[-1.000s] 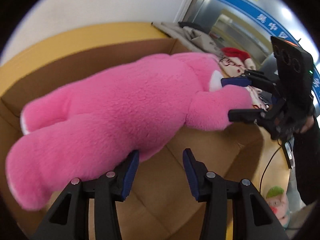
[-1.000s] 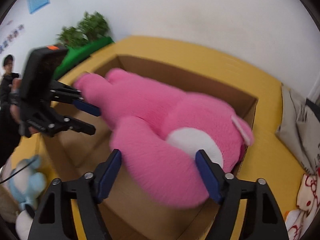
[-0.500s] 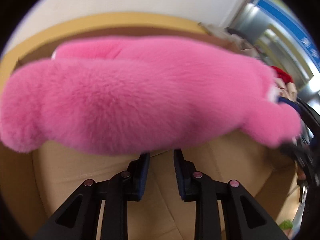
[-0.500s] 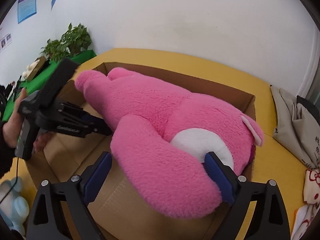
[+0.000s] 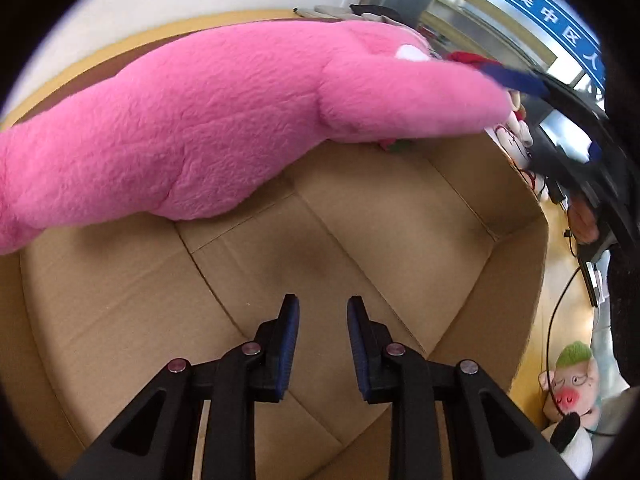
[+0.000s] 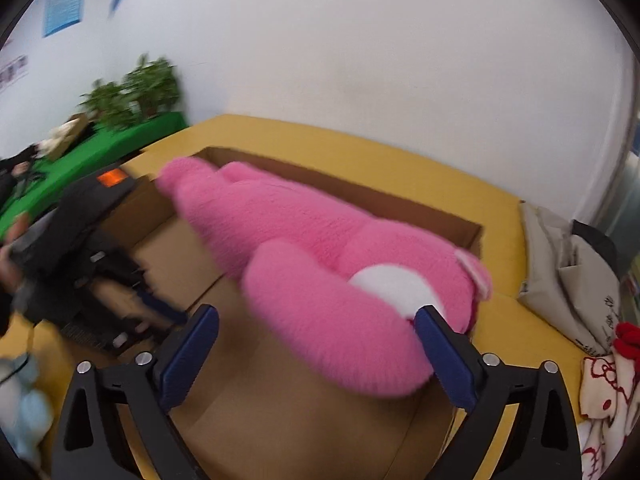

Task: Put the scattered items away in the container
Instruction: 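Open both grippers to release the pink bear inside the box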

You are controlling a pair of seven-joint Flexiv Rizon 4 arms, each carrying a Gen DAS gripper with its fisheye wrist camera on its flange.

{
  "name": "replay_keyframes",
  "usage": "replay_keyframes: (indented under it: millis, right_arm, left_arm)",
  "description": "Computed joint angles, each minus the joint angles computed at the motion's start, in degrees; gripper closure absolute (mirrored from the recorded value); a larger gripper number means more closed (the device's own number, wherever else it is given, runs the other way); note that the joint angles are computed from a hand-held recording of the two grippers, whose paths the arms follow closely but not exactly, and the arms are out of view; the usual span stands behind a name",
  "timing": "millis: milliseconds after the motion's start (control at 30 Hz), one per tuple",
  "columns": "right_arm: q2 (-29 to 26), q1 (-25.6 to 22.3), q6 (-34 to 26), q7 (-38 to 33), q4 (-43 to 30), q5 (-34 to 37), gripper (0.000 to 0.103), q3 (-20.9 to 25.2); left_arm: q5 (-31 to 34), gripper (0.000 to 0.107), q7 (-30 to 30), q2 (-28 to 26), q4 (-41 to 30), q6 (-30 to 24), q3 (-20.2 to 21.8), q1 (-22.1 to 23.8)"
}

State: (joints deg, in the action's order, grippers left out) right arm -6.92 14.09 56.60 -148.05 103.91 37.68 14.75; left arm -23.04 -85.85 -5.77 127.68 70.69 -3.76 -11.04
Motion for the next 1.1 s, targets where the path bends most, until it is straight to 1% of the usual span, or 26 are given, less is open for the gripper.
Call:
replay_keyframes:
  millis: [67,100,133,167,200,267,300,333,433,533,600,633,667,700,767,833,933,967,1000,1033,1067,1100]
  right_arm:
    - [1.93,-1.06,-4.43,-1.22,1.78,-0.98,0.002,-0.48]
    - [2.27,-0.94,-6.07,0.48,2.92,-3.16,0.002,-1.02]
    - [2.17,-0.58,-6.44,2.70,3.95,-5.35,0.002,-1.45]
    - [1.67,-0.10,-5.69,5.50,5.22,-8.03,0.003,-1.83]
    - [1.20,0.54,-4.15,9.18,7.13,-11.53,0.004,-2.11]
    - [1.04,0.86,-3.46,12.59,9.36,-14.63,0.007,-2.09]
    - [1.66,0.46,-3.35,11.83,10.08,-13.13,0.014,-1.66]
    - [2.21,0.28,-3.93,12.46,10.48,-12.61,0.014,-1.62]
    - [4.32,0.34,-4.51,13.79,12.69,-12.98,0.014,-1.65]
    - [7.15,0.81,-5.98,16.33,15.43,-14.79,0.014,-1.94]
    - [8.76,1.06,-9.13,17.23,15.96,-14.89,0.014,-2.57]
    - [9.31,1.03,-11.48,16.09,15.62,-13.26,0.014,-3.23]
    - [9.81,0.89,-14.58,13.62,14.33,-10.08,0.013,-4.21]
    - [9.87,0.83,-15.52,12.00,13.37,-8.03,0.013,-4.87]
    - [9.37,0.75,-13.51,10.95,11.52,-4.52,0.013,-5.59]
    - [7.42,1.00,-11.11,12.56,9.34,-3.84,0.013,-5.59]
    - [1.62,1.21,-7.37,17.49,5.08,-4.96,0.013,-5.18]
    - [-0.29,1.33,-5.05,19.34,3.98,-5.58,0.013,-4.79]
    - [-1.78,1.18,-3.35,20.27,2.98,-5.87,0.011,-4.29]
    - [-2.99,1.13,-0.45,21.10,2.50,-6.09,0.010,-3.68]
    - [-3.91,1.24,3.02,21.94,2.37,-5.94,0.010,-2.85]
    - [-4.39,1.02,5.10,22.67,2.14,-5.57,0.010,-2.03]
  left_arm:
    - [0.00,0.082,-0.01,0.39,0.33,0.08,-0.01,-0.10]
    - [-0.37,0.082,0.00,0.51,0.52,-0.02,-0.04,-0.12]
    - [-1.51,0.081,0.55,0.65,0.94,0.04,-0.22,-0.12]
    - [-3.98,0.082,2.28,0.88,1.79,0.47,-0.58,-0.06]
    - [-7.88,0.082,4.87,0.68,2.40,0.96,-1.33,-0.10]
    - [-12.55,0.082,7.37,1.23,3.90,1.43,-2.01,-0.69]
    - [-14.33,0.082,8.32,2.22,5.01,1.23,-1.97,-1.10]
    - [-13.98,0.082,7.90,2.44,5.29,0.96,-1.74,-1.56]
    - [-16.35,0.082,9.18,3.76,6.85,0.84,-1.85,-3.34]
    - [-17.35,0.081,9.44,4.82,8.06,1.18,-1.77,-5.02]
    - [-17.04,0.081,8.91,5.09,8.51,1.20,-1.60,-5.73]
    - [-17.27,0.081,9.04,5.24,8.75,1.47,-1.55,-6.06]
    - [-17.68,0.081,9.09,5.52,9.21,2.55,-1.55,-6.47]
    - [-16.97,0.081,8.34,5.78,9.43,3.53,-1.33,-6.59]
    - [-13.87,0.081,5.39,6.39,9.88,5.12,-0.63,-6.25]
    - [-11.81,0.081,2.41,6.30,9.81,5.77,-0.26,-5.86]
    - [-15.01,0.081,3.79,6.30,10.40,5.59,-0.19,-6.20]
    - [-14.95,0.081,3.80,6.33,10.48,5.73,-0.21,-6.25]
    - [-13.60,0.081,2.87,6.01,9.99,5.69,-0.31,-6.11]
    - [-12.07,0.081,1.96,5.59,9.37,5.43,-0.42,-5.94]
    - [-11.09,0.081,1.25,4.82,8.44,5.16,-0.67,-5.83]
    - [-11.18,0.081,1.47,4.65,8.31,4.91,-0.82,-5.82]
